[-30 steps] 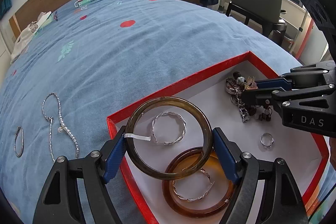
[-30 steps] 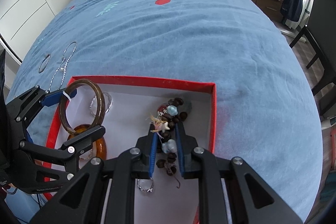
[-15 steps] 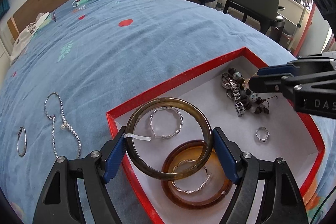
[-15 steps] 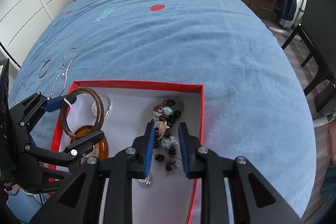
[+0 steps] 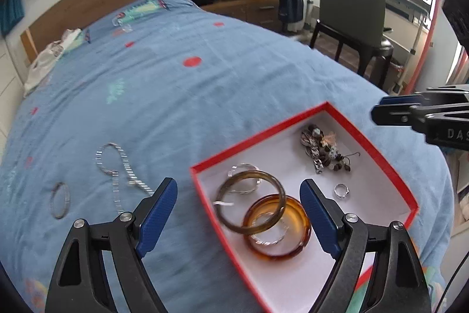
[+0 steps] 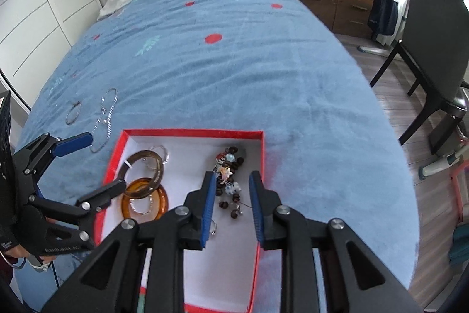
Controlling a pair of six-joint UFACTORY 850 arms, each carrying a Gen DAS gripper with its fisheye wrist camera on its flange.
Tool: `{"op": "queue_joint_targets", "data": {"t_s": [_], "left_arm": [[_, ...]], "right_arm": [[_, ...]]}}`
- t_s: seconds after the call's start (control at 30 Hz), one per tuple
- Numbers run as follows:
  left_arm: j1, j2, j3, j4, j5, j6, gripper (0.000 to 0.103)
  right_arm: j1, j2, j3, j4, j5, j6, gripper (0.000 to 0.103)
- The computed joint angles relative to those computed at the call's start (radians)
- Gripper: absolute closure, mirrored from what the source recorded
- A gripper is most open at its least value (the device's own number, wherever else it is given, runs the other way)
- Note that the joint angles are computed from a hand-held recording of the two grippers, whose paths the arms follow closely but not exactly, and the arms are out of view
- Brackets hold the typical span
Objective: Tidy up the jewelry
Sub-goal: 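Withdraw both tools from the red box toward the remaining jewelry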
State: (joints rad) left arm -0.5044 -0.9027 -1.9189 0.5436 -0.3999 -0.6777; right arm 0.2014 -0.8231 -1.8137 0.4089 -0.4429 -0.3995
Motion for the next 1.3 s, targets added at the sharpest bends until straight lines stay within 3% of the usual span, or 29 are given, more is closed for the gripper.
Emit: {"op": "queue_joint_targets", "data": {"t_s": [0.4,0.53,0.73,1.0,1.3], "left_arm": [[0.004,0.382,0.420,0.573,0.005,-0.631,0.015],[0.004,0.508,0.555,0.700,-0.027,-0.774,0.015],[0.008,0.684,0.743,0.849,-0.080,-0.932,0.015],[0.040,0.816,0.894,0.935,-0.125,-1.072,0.012],[0.073,0.828,0.929,0.917,-0.141,-1.105,0.012]], "right_arm": [[0.047,0.301,0.259,0.080,0.137,-0.051,0.080],[0.079,0.390,0.333,0.131,0.180,-0.080,0.080],[0.138,0.490,0.420,0.220,0.249,-0.118,0.071],[0.217,0.507,0.415,0.180,0.281,-0.083,0.065],[0.240,0.433,0.364,0.533,0.252,-0.424,0.063]]}}
